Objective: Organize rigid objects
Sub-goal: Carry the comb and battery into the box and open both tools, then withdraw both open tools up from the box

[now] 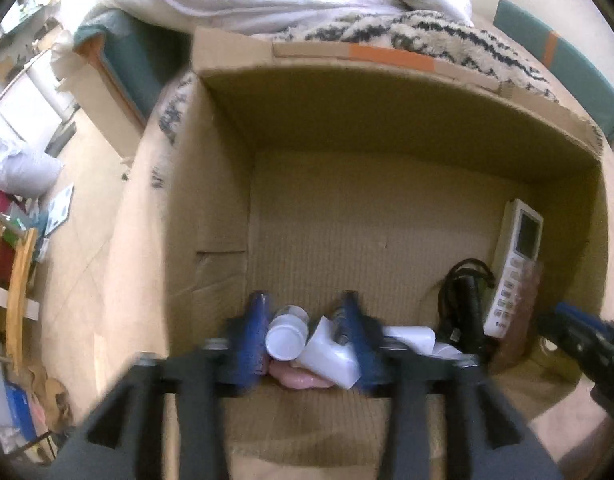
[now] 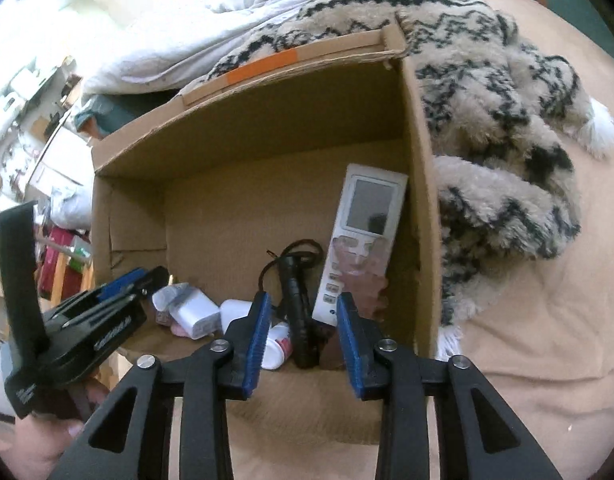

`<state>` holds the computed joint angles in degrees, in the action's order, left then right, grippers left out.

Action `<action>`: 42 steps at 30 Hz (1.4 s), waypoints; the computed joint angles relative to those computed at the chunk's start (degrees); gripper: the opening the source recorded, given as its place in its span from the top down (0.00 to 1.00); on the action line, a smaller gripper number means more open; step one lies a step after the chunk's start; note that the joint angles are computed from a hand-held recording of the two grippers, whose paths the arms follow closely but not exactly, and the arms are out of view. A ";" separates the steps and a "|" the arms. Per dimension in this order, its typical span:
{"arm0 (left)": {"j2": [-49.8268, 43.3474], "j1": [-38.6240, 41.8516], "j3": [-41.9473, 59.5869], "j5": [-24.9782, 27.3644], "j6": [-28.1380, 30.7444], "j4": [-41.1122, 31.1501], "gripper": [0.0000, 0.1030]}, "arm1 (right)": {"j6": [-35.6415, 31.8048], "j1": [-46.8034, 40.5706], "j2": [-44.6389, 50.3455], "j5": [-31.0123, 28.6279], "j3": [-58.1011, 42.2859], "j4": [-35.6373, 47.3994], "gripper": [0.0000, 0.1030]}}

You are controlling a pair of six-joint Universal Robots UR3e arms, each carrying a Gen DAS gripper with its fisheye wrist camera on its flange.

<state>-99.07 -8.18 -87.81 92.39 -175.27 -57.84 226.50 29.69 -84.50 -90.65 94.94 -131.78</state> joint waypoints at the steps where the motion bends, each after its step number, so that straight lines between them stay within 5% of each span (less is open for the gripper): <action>1: 1.18 0.14 -0.87 0.04 0.03 0.88 0.45 | 0.54 0.38 -0.78 -0.75 0.45 -0.65 0.36; 3: 4.49 1.40 -2.52 -1.95 1.34 1.30 0.45 | 1.26 1.27 -2.05 -2.40 0.78 -1.47 0.33; 9: 13.40 4.78 -5.35 -4.22 4.30 -1.51 0.44 | 1.53 5.52 -4.01 -9.13 -0.67 -1.43 0.02; 20: 39.05 23.28 -18.06 -17.02 15.79 -6.38 0.44 | 3.12 20.72 -5.13 -29.77 -2.62 -5.59 0.00; 27: 56.85 42.23 -22.81 -31.92 30.34 -22.39 0.19 | 7.60 28.26 -4.08 -34.49 -1.73 -8.48 0.00; 32: 62.36 50.70 -22.23 -37.97 35.37 -33.11 0.03 | 12.51 31.76 -0.57 -39.28 -5.90 -1.44 0.00; 39: 54.44 35.65 -27.81 -27.13 21.97 -12.91 0.01 | 12.65 31.27 3.04 -41.96 -9.33 2.76 0.00; 42: 54.43 34.48 -28.41 -26.40 20.89 -11.20 0.01 | 11.86 31.35 4.04 -41.76 -10.34 3.28 0.00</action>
